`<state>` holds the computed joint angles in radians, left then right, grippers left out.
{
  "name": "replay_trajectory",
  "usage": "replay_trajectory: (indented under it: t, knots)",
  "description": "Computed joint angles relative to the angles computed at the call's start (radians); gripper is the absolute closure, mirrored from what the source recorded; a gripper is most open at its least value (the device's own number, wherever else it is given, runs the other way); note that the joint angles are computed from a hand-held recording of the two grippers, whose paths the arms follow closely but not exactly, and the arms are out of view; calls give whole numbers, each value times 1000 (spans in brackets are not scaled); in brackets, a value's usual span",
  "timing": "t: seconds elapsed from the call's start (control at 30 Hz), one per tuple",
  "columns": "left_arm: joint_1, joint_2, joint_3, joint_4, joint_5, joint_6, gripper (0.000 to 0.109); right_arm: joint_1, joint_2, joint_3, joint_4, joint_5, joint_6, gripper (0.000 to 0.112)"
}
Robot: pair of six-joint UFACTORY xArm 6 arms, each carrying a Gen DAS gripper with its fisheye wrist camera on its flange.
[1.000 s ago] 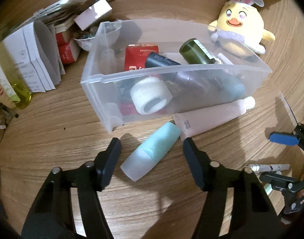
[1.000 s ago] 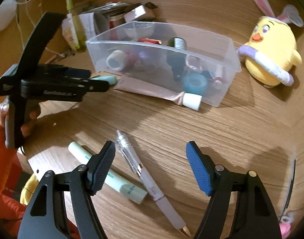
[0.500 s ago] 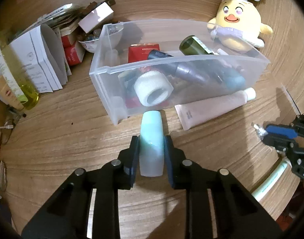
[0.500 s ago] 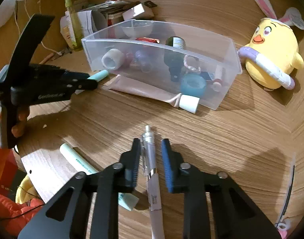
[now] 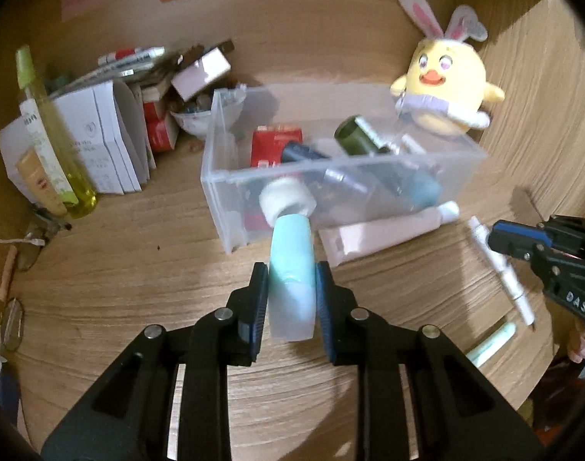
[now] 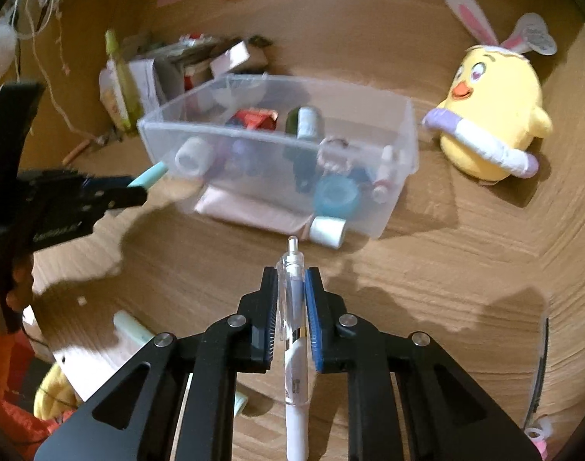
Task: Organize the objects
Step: 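Carry the teal tube and white pen over the clear box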
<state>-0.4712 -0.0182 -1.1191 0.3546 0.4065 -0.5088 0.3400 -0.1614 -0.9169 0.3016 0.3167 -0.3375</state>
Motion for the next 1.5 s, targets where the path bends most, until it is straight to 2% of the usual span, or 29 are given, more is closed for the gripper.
replay_trajectory:
  t: [0.17, 0.3, 0.37, 0.43, 0.5, 0.73, 0.8, 0.83, 0.87, 0.93, 1.23, 1.5]
  knots:
    - [-7, -8, -4, -1, -25, -1, 84, -12, -12, -10, 49, -14, -22, 104]
    - [-16, -19, 1, 13, -28, -14, 84, -22, 3, -43, 76, 70, -54, 103]
    - [-18, -22, 3, 22, -34, -22, 84, -23, 15, -52, 70, 104, -54, 98]
    - [-18, -24, 3, 35, -40, -37, 84, -19, 24, -48, 55, 108, -43, 87]
    - [-18, -25, 3, 22, -50, -31, 84, -11, 36, -51, 87, 123, -72, 86]
    - [-20, -15, -25, 40, -67, -43, 84, 14, 77, -64, -8, 130, -29, 86]
    - [-19, -9, -36, 44, -75, -48, 84, 19, 80, -61, -44, 113, -13, 86]
    - [-19, -7, -40, 45, -79, -49, 84, 19, 81, -62, -58, 112, -1, 89]
    - [-18, -3, -46, 50, -83, -55, 84, 19, 83, -63, -66, 108, 9, 98]
    - [-17, 4, -58, 58, -88, -62, 84, 16, 85, -66, -68, 106, 14, 100]
    - [-9, 35, -108, 21, -104, -49, 84, -1, 13, -26, -29, 19, 17, 101]
    - [3, 50, -141, 40, -112, -85, 84, -13, -36, -42, 38, -63, -4, 102]
